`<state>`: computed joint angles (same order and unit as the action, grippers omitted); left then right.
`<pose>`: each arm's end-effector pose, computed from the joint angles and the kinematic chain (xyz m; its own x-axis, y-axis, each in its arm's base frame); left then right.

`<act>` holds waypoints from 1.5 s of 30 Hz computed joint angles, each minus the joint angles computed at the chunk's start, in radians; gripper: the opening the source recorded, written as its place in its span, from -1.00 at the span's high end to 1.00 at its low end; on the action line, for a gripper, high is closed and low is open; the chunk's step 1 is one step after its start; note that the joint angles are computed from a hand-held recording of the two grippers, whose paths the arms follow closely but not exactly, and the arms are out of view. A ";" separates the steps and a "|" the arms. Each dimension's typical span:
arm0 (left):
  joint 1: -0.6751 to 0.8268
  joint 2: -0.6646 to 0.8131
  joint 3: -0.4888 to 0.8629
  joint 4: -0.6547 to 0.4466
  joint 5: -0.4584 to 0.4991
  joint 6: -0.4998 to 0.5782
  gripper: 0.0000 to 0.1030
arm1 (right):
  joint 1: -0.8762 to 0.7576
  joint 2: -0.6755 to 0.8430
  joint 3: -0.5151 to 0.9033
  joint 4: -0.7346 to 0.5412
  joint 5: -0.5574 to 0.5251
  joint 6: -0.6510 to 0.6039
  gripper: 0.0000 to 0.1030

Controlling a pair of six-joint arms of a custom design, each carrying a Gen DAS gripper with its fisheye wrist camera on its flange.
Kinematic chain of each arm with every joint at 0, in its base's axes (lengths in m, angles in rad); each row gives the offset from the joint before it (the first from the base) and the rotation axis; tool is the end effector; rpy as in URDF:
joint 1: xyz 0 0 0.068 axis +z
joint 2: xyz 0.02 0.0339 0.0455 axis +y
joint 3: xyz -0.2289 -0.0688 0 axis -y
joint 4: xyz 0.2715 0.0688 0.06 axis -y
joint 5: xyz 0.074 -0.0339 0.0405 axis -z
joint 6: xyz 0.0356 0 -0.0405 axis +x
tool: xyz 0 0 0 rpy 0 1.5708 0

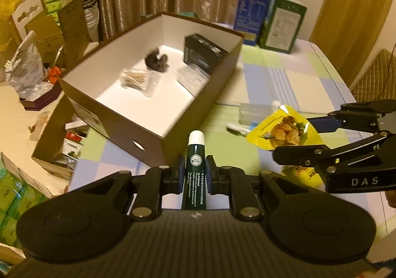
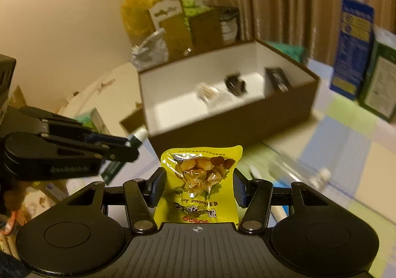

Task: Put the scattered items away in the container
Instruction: 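Carry the green tube and yellow snack packet over the cardboard box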

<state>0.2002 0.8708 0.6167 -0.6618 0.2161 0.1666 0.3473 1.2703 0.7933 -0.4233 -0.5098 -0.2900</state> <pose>0.2138 0.0356 0.1921 -0.7775 0.0075 -0.6288 0.0636 0.9957 -0.0667 0.2633 0.1138 0.1785 -0.5395 -0.4607 -0.7048 -0.7686 0.6113 0.1887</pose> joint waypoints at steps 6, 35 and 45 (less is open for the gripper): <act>0.101 0.108 0.091 0.044 0.052 0.070 0.75 | 0.091 0.100 0.109 0.076 0.034 0.081 -0.02; 0.193 0.802 0.651 0.203 0.141 0.156 0.75 | 0.203 0.694 0.702 0.131 0.291 0.263 -0.02; 0.169 1.100 0.919 0.115 0.114 0.177 0.75 | 0.209 0.953 0.970 0.002 0.319 0.256 -0.02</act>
<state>0.3688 1.9712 1.5353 -0.5465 0.3306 0.3433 0.5565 2.2229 1.7634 -0.4212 -0.1905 -0.0338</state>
